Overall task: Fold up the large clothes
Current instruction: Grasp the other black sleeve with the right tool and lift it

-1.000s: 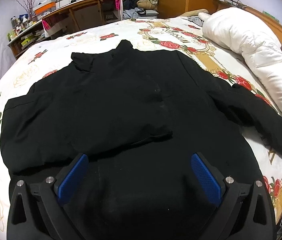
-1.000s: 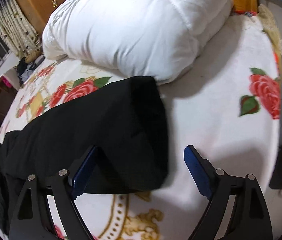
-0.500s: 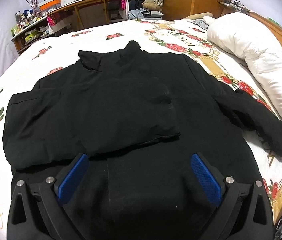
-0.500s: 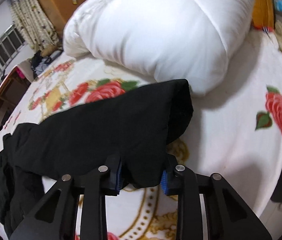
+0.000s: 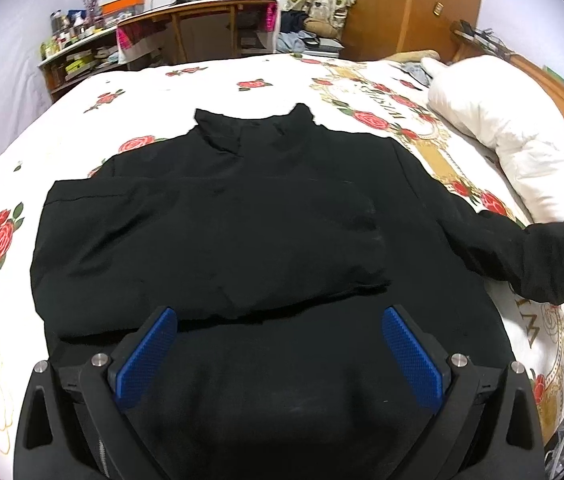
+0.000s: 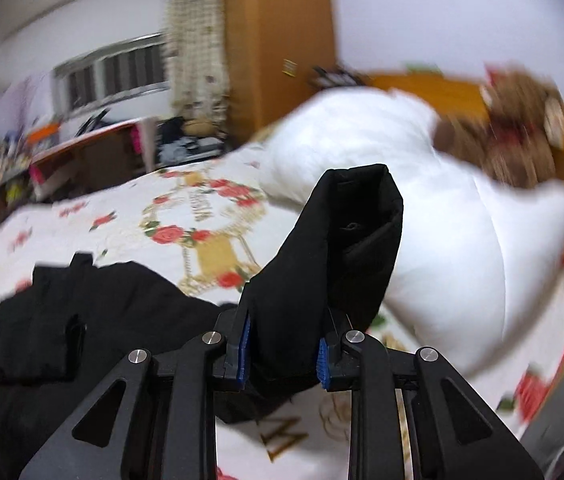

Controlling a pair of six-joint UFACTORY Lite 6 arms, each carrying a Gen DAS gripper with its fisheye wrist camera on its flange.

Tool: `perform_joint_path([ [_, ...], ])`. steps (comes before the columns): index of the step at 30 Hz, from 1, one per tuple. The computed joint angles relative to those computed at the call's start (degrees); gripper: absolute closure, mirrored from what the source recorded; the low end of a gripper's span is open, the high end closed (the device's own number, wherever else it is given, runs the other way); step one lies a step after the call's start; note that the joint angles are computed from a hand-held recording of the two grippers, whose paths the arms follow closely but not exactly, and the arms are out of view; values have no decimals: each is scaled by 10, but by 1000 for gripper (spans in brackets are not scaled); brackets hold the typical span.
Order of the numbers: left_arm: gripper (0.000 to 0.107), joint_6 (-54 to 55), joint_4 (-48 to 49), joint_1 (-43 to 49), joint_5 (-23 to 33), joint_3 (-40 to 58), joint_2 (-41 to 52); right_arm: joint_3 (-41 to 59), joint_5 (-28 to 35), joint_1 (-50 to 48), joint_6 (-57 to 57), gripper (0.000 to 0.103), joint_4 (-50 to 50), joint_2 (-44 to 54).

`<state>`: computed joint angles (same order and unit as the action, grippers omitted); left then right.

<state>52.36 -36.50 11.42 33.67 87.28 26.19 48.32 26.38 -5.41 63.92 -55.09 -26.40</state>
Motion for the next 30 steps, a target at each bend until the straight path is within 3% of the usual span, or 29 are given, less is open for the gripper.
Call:
perform_joint_path([
  [4,4,20,-6,25,6,18,15,93,43,120,75,78,-86,92],
  [14,4,50,-20,92,52,87,66,294,34,265,94,83,-111,316],
  [19,4,49,-19,125,74,136,106,436,33,318,49,89,-88,458],
  [22,4,49,-20,145,88,164,128,539,16,335,-12,101,-18,555],
  [24,4,39,-14,155,100,195,152,583,16,347,-21,101,-2,602],
  [30,4,40,-13,159,145,250,193,525,-55,334,29,101,47,604],
])
